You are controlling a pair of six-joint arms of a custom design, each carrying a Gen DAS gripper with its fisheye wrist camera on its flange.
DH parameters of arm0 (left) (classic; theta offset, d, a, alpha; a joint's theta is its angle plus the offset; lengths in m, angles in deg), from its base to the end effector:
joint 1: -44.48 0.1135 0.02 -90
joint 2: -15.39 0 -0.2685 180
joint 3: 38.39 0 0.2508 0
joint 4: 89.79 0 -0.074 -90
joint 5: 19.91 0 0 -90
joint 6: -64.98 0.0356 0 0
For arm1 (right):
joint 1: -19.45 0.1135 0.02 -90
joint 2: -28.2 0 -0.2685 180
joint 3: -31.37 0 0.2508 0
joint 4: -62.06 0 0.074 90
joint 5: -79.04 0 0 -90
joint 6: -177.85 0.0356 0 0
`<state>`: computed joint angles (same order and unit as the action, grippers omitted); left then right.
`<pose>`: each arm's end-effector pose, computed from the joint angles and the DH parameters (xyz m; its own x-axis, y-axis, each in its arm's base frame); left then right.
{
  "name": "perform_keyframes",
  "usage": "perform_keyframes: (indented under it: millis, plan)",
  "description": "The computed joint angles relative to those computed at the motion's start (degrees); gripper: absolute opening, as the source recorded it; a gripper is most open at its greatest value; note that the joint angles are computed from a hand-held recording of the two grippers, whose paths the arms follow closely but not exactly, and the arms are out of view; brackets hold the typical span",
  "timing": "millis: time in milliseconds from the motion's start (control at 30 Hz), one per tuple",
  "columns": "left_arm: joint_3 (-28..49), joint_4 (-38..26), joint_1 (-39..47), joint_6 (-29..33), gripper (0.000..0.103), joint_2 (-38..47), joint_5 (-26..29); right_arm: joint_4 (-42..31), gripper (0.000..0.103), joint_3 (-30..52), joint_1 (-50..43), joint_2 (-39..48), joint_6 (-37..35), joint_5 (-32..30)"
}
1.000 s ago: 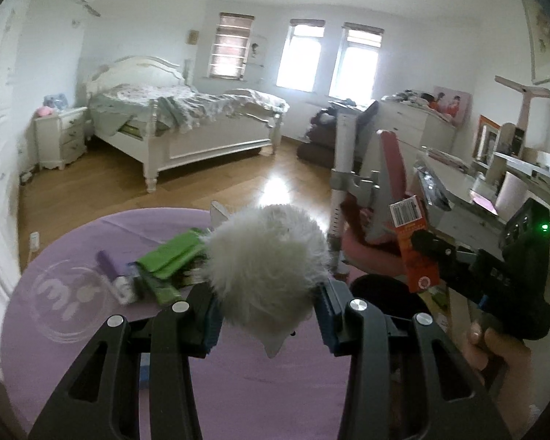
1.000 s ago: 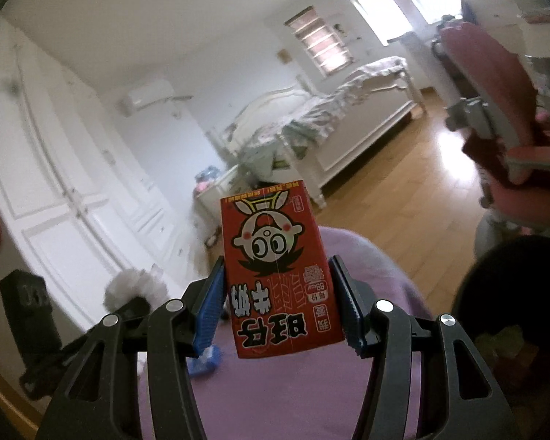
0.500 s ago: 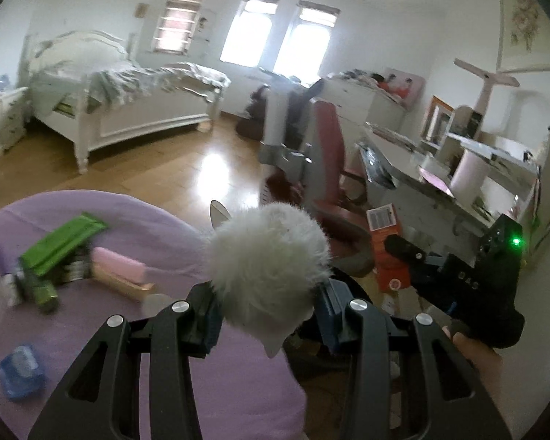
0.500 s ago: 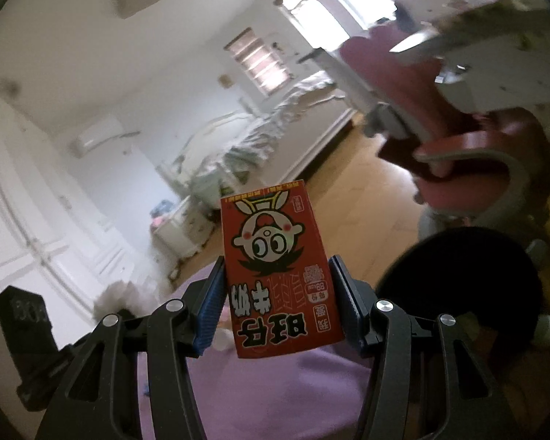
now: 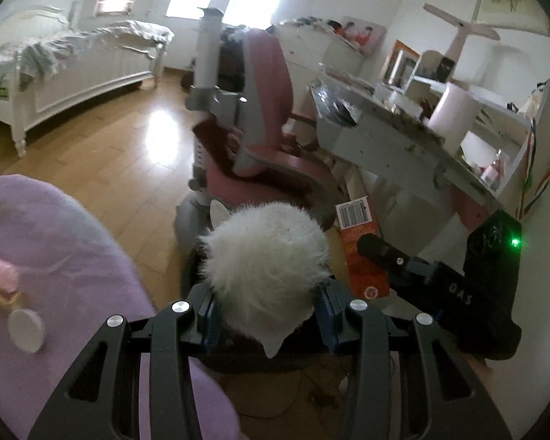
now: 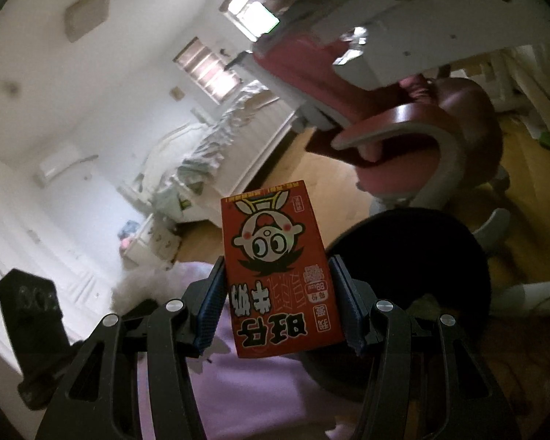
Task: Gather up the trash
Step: 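Carry ball and box to the black bin and open both tools, then swing both tools back over the table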
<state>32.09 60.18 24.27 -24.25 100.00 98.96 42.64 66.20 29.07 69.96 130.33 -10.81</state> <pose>0.2882 -0.1244 0.2463 -0.6453 0.2501 -0.7219 0.6363 0.6988 -0.3267 0.1646 0.0278 0.2134 -0.4340 0.6114 -0.6617 0.1740 0.7775 0.6043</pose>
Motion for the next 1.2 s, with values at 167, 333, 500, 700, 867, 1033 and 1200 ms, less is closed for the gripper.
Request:
perform_keyframes:
  millis: [167,333,500,700,867,1033,1200]
  plan:
    - [4.41,1.0,-4.65,-0.82,0.06,5.83,-3.48,-1.71,0.058,-0.61,-4.15,-0.02,0.69,-2.66]
    - [4.15,3.21,-5.73,-1.13,0.09,5.91,-5.65,-6.33,0.07,-1.34,-5.1,-3.35,1.44,-2.1]
    - [2.33,2.46,-3.99,-1.37,0.092,3.76,-4.63,-6.82,0.073,-1.21,-3.15,-3.12,2.22,-0.19]
    - [-1.69,0.42,1.11,-0.09,0.092,-2.03,-3.02,-4.2,0.073,0.4,4.46,1.56,3.69,3.95]
    - [-5.82,-2.91,10.7,3.22,0.092,-8.69,-0.52,-0.8,0.073,4.74,14.06,10.46,4.13,8.24]
    - [-8.43,-6.74,25.65,10.21,0.095,-12.66,3.69,1.06,0.073,11.25,22.58,20.52,2.83,10.69]
    - [-7.36,-11.85,41.57,24.17,0.096,-10.85,6.46,1.86,0.073,20.42,29.72,32.38,0.53,10.82]
